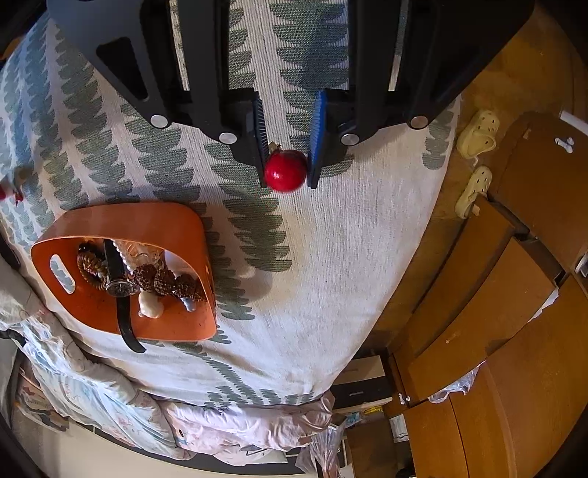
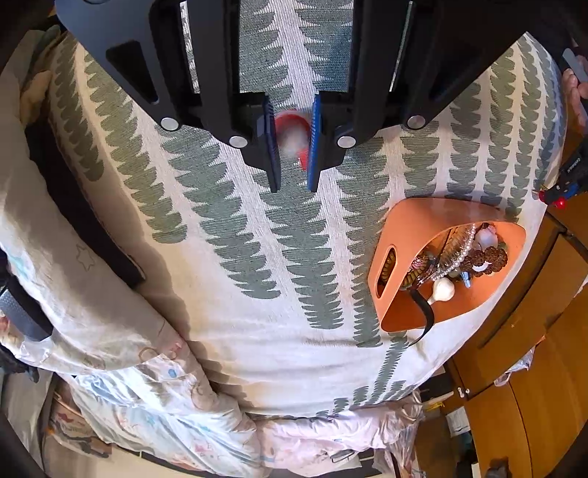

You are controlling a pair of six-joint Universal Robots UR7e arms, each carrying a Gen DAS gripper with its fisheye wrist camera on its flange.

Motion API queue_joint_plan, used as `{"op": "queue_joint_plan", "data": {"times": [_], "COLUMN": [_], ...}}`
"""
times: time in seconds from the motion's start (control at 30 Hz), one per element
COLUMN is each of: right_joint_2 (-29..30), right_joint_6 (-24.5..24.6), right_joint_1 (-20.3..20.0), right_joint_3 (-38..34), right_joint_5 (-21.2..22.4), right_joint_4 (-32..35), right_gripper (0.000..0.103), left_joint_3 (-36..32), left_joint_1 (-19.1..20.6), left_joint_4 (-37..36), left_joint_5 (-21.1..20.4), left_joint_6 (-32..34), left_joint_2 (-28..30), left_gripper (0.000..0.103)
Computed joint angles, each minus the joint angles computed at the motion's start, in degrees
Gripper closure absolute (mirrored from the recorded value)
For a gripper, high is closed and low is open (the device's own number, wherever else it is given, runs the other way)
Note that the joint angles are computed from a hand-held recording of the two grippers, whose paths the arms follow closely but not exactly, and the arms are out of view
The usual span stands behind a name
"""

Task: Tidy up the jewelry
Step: 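Lower and open the left gripper on the bedspread while the right releases the ornament, then move both open grippers back down into the orange basket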

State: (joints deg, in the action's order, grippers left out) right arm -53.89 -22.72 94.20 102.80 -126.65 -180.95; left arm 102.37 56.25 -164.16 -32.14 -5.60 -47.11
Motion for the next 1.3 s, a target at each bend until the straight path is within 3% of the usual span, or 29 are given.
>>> {"op": "queue_joint_plan", "data": {"times": [0.1, 0.3, 0.47, 0.67, 0.83, 1.0, 1.17, 1.3], "right_joint_2": [-0.57, -2.02, -2.90, -3.93, -3.67, -1.12, 3.16, 6.09], "right_joint_6": [0.19, -0.41, -1.55, -2.94, -2.68, -3.44, -8.00, -11.31], "right_joint_1": [0.19, 0.88, 1.49, 1.87, 1.48, 2.00, 4.00, 4.73], "right_joint_3": [0.65, 2.75, 4.59, 6.28, 5.75, 3.05, -2.26, -6.52], "right_joint_5": [0.22, 1.45, 1.71, 4.87, 8.35, 10.19, 10.42, 11.60], "right_joint_4": [-0.43, -3.16, -6.48, -11.33, -11.62, -9.85, -7.26, -5.41], "right_gripper": [0.082, 0.078, 0.055, 0.038, 0.036, 0.036, 0.036, 0.036], "left_joint_3": [0.44, 1.19, 2.22, 1.96, 0.54, -3.40, -7.78, -12.43], "left_joint_1": [-0.27, -0.86, -1.61, -2.13, -2.24, -2.02, -1.64, -0.02], "left_joint_4": [-1.56, -2.87, -5.38, -7.35, -8.96, -7.88, -7.53, 1.55], "left_joint_5": [0.27, -0.03, -0.62, -1.54, -3.93, -6.58, -6.87, -9.89], "left_joint_6": [0.50, 0.60, 1.61, 2.80, 4.83, 7.37, 12.30, 8.11], "left_joint_2": [-0.26, -1.28, -2.20, -2.68, -2.57, -0.42, 3.41, 5.13], "left_gripper": [0.068, 0.064, 0.053, 0.048, 0.035, 0.035, 0.032, 0.032]}}
